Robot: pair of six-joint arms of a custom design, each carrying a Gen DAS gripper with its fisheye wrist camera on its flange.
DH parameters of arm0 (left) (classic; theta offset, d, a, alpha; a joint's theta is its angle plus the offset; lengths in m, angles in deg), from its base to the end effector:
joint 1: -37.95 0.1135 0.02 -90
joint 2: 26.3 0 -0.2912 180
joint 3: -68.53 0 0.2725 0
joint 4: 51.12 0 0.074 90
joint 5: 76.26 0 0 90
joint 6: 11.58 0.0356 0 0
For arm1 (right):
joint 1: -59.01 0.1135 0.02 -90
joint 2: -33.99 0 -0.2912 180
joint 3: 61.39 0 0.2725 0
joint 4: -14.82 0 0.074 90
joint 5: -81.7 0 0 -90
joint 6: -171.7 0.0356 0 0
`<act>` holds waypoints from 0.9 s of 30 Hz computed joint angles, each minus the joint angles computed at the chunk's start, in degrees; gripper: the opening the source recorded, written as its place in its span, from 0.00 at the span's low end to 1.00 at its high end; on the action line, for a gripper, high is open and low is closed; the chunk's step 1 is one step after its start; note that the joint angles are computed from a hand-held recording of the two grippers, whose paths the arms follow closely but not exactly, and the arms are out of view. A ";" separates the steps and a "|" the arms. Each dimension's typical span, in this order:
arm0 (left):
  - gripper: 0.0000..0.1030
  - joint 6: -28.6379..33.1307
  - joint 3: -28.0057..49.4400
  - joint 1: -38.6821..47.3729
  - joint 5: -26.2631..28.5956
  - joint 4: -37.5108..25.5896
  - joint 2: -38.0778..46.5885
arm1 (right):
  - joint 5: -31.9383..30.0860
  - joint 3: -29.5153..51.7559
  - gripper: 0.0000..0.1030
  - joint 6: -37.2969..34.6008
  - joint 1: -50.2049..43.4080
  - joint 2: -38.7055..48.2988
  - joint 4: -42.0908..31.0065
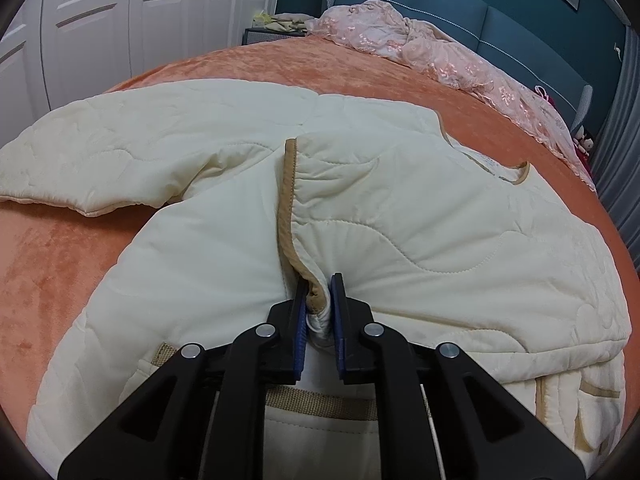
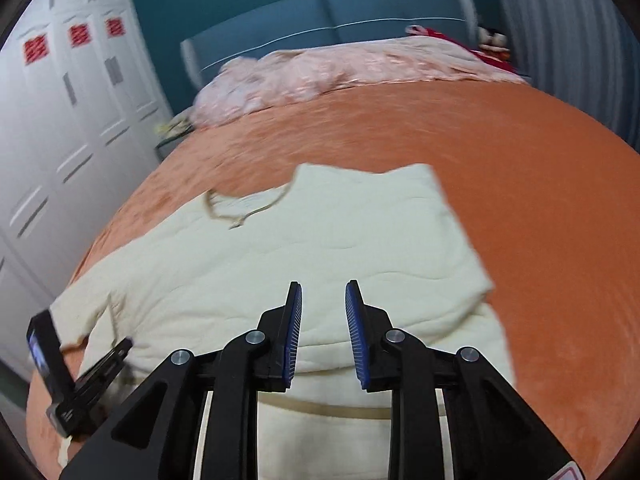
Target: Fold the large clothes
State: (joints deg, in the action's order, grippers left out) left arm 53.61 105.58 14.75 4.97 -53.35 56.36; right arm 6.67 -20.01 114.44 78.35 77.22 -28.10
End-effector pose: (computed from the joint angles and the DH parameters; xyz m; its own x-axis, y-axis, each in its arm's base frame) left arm 0.2289 -0.0922 0.1267 -0.7423 -0.1330 -0.6567 -0.0179 0.9837 -0.1791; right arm 0.1513 0.0434 0.2278 -0.6384 0.3297 -0.6955 0.2358 0.9440 0.2309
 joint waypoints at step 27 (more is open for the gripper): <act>0.30 -2.05 -3.75 7.58 11.17 -2.26 -9.39 | 6.32 -2.23 0.14 9.81 21.54 34.41 27.94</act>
State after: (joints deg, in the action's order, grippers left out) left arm 51.56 101.83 22.33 16.14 -55.61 46.97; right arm 12.99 -22.24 124.25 99.89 111.63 -0.16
